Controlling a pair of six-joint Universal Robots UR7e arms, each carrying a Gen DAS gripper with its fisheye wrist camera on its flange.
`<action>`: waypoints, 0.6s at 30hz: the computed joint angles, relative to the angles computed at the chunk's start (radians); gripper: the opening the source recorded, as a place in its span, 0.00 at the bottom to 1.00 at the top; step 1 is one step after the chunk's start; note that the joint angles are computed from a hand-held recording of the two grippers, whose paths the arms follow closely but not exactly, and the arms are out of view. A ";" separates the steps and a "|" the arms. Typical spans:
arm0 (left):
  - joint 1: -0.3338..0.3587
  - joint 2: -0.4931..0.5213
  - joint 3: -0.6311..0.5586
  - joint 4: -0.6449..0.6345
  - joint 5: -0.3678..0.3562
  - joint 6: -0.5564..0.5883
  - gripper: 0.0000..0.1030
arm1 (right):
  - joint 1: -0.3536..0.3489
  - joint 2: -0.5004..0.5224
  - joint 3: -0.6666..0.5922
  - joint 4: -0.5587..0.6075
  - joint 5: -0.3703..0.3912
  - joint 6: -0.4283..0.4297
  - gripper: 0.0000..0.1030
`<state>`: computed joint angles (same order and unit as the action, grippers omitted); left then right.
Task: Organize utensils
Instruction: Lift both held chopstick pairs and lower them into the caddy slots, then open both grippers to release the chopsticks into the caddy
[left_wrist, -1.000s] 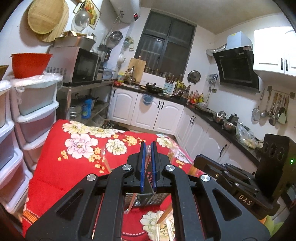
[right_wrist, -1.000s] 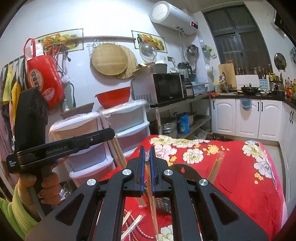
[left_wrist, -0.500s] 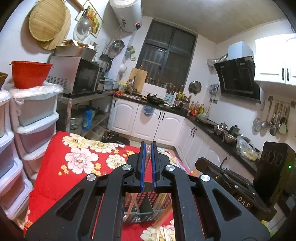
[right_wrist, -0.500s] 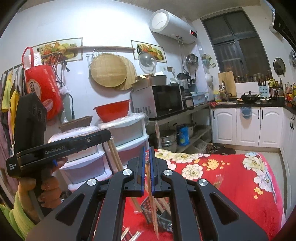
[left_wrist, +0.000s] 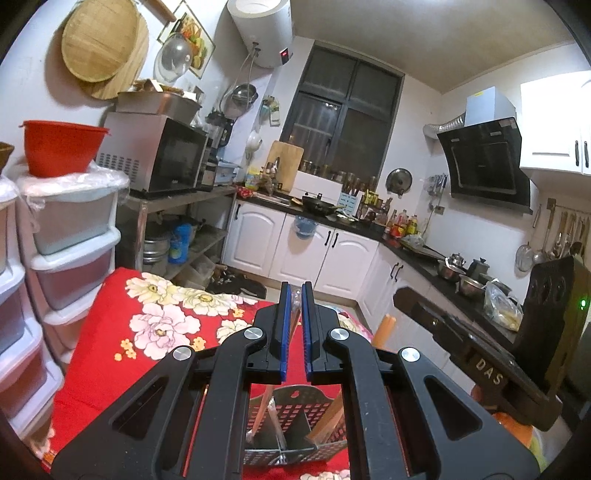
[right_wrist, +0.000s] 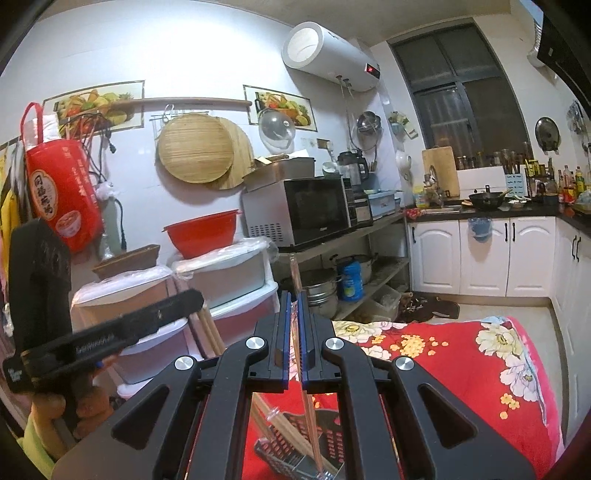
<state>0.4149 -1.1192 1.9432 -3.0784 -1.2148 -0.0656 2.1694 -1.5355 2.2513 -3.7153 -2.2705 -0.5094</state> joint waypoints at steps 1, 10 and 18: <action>0.003 0.004 -0.002 0.000 -0.003 -0.002 0.01 | -0.007 0.002 -0.003 -0.001 0.004 0.002 0.04; 0.018 0.038 0.005 -0.030 -0.009 0.004 0.01 | -0.049 0.019 -0.012 -0.020 0.032 -0.012 0.04; 0.030 0.060 0.028 -0.074 -0.015 0.011 0.01 | -0.117 0.027 0.016 -0.037 0.080 0.007 0.04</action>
